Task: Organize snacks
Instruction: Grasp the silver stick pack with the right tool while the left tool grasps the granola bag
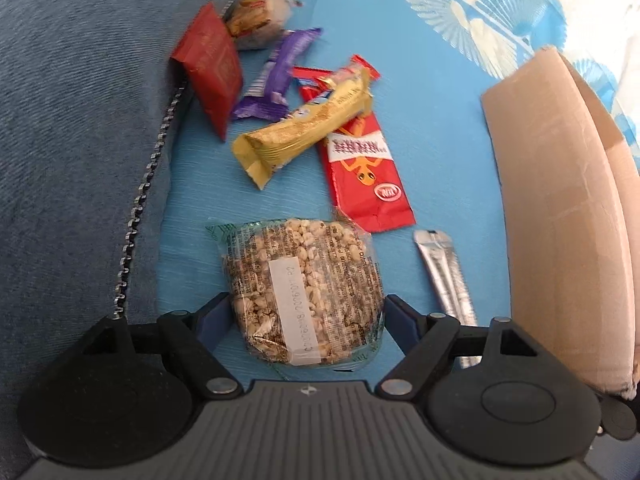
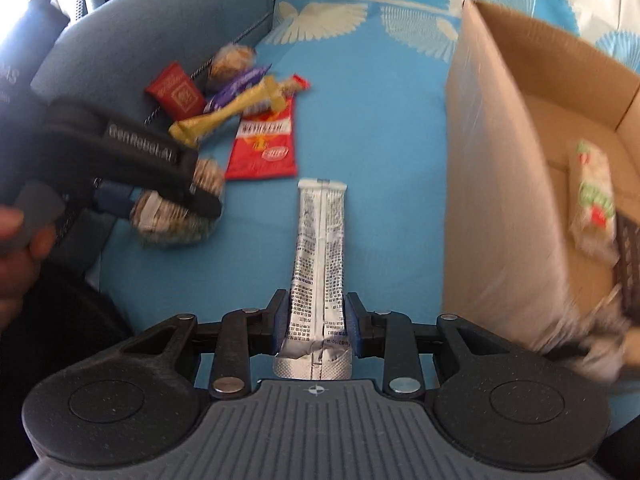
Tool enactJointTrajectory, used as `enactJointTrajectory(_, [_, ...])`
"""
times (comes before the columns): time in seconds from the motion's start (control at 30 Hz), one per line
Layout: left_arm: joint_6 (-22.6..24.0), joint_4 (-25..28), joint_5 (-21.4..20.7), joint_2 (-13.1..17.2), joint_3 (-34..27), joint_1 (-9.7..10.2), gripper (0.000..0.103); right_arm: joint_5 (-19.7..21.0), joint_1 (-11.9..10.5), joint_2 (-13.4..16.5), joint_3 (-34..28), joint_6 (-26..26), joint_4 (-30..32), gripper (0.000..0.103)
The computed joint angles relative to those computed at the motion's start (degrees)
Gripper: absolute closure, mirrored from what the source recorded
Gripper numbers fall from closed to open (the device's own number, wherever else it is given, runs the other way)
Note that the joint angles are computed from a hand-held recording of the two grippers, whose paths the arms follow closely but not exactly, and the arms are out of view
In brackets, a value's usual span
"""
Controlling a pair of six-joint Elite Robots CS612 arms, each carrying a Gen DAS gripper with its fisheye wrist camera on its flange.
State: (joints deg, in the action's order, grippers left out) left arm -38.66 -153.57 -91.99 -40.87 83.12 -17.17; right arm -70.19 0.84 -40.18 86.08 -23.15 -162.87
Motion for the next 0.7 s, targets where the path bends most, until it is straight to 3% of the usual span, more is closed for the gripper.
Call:
enactJointTrajectory(0.1, [1.63,0.26,-0.5,0.03,-0.11,0.08,0.019,1.11,0.1,0.41,-0.04,-0.09,-0.08,0.066])
enactJointTrajectory(0.23, [2.38,1.39,0.0,0.12,-0.53,-0.05,0.018,2.17,0.21,0.76,0.16,-0.42,-1.39,0.052])
enactJointTrajectory(0.7, [3.57,4.21,0.83,0.83,-2.39,-0.18,0.01,0.44,0.83,2.58,-1.78,1.91,-2.3,0.048])
